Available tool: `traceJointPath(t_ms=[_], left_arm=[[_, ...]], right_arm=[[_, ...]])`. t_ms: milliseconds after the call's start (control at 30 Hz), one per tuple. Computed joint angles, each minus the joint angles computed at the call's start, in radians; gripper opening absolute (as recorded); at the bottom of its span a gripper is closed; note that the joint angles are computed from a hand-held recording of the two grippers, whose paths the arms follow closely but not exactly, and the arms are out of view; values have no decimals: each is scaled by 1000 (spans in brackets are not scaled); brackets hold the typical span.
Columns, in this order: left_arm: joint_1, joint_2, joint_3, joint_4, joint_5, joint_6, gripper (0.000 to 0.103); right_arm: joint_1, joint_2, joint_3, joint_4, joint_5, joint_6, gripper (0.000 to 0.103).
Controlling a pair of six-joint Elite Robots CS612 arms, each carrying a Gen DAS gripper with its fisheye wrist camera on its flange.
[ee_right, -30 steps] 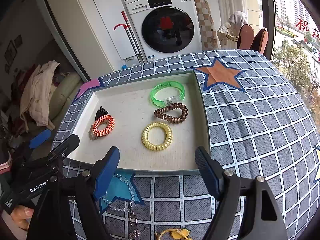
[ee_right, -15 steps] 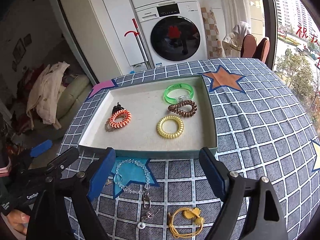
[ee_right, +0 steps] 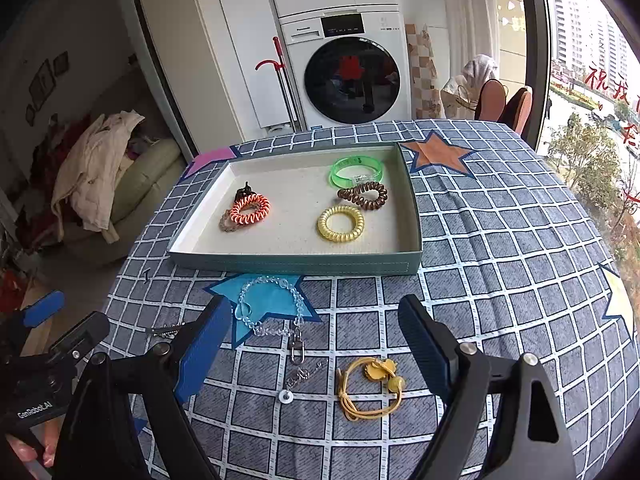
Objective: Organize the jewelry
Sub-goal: 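Move both grippers back out of the tray over the loose items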
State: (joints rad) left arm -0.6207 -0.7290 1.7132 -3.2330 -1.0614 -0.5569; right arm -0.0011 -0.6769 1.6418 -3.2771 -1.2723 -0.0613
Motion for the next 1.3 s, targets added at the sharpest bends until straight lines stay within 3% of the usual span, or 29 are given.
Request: traceJointPath(t_ms=[333, 633, 767, 1100, 1300], left_arm=[[-40, -44, 91, -19, 61, -38, 103], [-55, -50, 132, -35, 80, -73, 103], [-44, -35, 124, -27, 17, -65, 103], [-24, -1, 96, 28, -39, -66, 103], [-4, 1, 86, 8, -62, -7, 103]], right_arm=[[-8, -19, 69, -56, 7, -21, 88], [-20, -37, 128, -107, 9, -13, 88], [-29, -41, 155, -126, -21, -16, 88], [-50, -27, 187, -105, -51, 4, 88], [-50, -22, 170, -91, -49, -3, 88]])
